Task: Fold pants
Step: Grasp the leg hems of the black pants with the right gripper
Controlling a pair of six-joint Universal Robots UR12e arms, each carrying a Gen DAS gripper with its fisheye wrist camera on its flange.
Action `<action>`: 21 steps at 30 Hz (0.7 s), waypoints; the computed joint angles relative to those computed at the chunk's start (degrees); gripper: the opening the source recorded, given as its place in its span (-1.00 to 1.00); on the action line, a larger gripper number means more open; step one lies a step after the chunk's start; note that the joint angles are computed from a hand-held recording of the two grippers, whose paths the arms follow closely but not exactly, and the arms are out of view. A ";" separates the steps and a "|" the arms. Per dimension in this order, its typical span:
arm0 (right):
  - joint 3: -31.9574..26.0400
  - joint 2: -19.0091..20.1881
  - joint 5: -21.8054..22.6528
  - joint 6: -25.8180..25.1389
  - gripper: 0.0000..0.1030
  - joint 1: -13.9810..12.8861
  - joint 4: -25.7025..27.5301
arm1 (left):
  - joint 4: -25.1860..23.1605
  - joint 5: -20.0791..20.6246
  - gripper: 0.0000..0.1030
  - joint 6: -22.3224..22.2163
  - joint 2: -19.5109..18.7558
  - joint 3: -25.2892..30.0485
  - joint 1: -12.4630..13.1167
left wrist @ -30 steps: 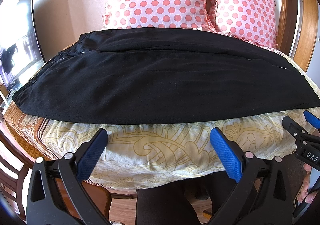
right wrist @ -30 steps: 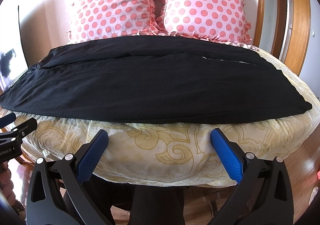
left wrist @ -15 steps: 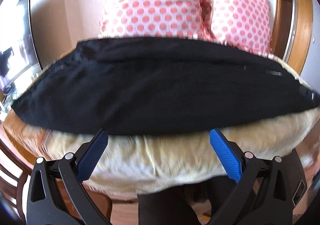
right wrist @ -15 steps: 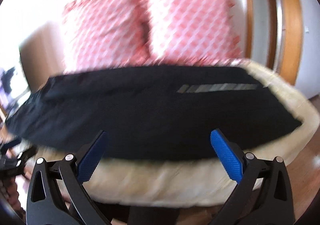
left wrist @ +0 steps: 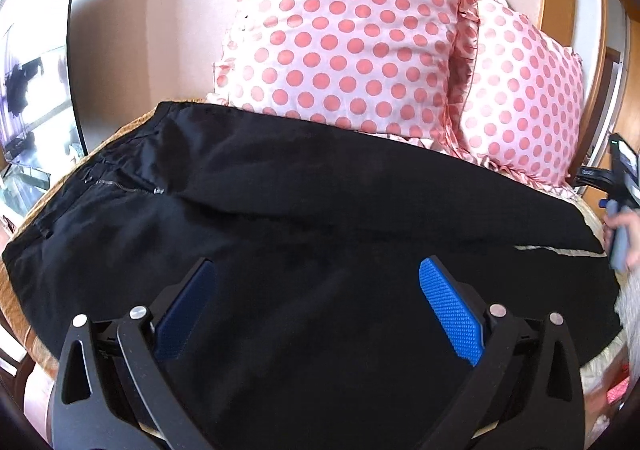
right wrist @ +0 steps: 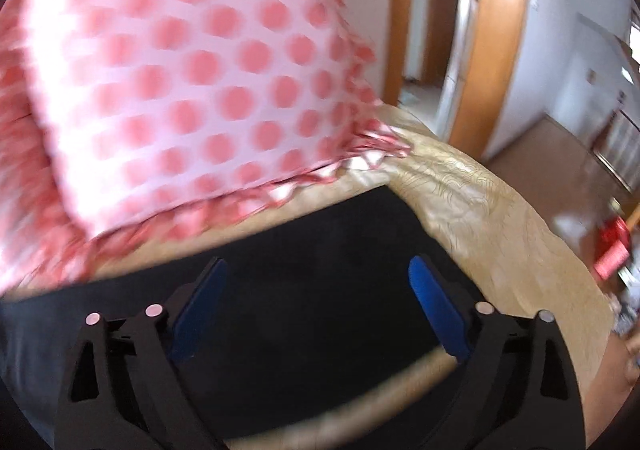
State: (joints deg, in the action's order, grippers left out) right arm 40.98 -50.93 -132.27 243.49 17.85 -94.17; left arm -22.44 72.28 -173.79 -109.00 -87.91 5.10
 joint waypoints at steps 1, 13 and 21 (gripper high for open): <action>-1.57 1.01 0.72 2.06 0.67 -0.96 1.99 | -0.06 0.46 0.97 0.31 -0.25 0.21 -0.17; -16.64 9.74 2.30 15.89 0.25 -4.79 25.30 | -3.22 1.61 0.97 2.62 -2.60 2.23 -0.60; -6.27 5.34 0.24 11.86 -0.68 -4.57 14.73 | -4.02 1.39 0.97 3.11 -2.75 2.33 -0.89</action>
State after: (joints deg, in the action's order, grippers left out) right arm 34.71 -45.59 -132.03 255.35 13.28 -79.44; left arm -26.46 73.66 -170.68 -111.76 -85.58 4.22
